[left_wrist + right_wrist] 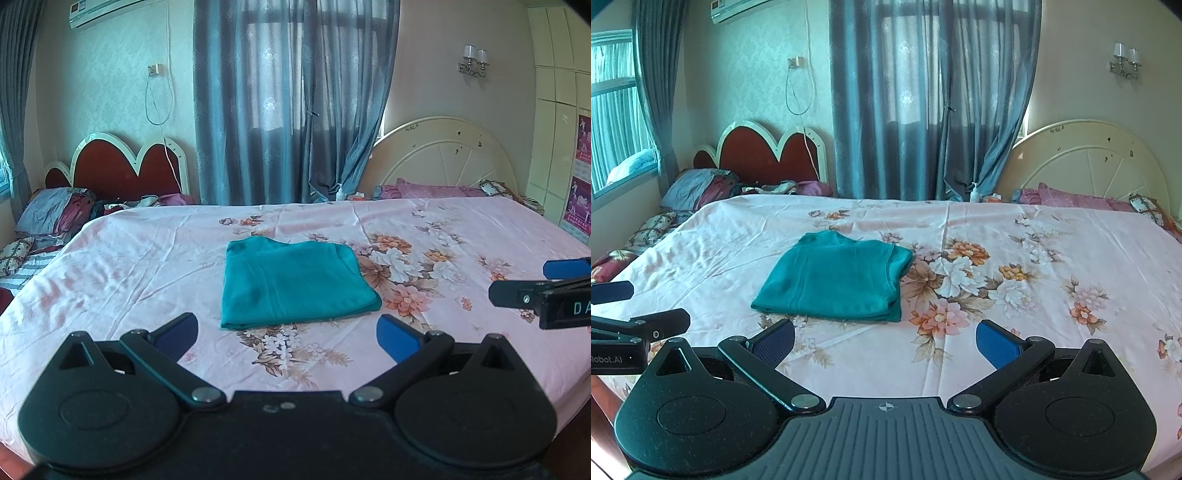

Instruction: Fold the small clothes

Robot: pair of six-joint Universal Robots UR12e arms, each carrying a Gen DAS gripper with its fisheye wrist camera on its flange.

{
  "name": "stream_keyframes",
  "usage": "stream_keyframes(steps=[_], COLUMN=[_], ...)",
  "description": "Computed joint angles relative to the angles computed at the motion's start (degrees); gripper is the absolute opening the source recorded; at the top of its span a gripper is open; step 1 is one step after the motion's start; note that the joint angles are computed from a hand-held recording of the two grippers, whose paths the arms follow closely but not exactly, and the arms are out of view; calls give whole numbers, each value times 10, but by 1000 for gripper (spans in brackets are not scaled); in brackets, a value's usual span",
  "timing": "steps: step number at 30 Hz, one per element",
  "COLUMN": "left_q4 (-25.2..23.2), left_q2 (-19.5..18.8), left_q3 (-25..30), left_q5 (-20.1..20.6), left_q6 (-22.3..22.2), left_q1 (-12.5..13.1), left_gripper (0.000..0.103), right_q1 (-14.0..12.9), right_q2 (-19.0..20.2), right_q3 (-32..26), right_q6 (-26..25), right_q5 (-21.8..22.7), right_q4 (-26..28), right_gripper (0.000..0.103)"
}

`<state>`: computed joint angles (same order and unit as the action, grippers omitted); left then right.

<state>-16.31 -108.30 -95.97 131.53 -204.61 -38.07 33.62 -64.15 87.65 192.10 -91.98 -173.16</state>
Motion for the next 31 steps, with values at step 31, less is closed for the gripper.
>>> stream_keyframes(steps=[31], left_q4=[18], left_q2=[-3], left_q3=[-2], left_q5=[-10], left_q6=[5], left_q1=[2], left_gripper=[103], right_q1=[-6], right_q2=[2], right_q3=[4], right_q6=[-13], right_q5=[18], right_q4=[-3], right_gripper=[103])
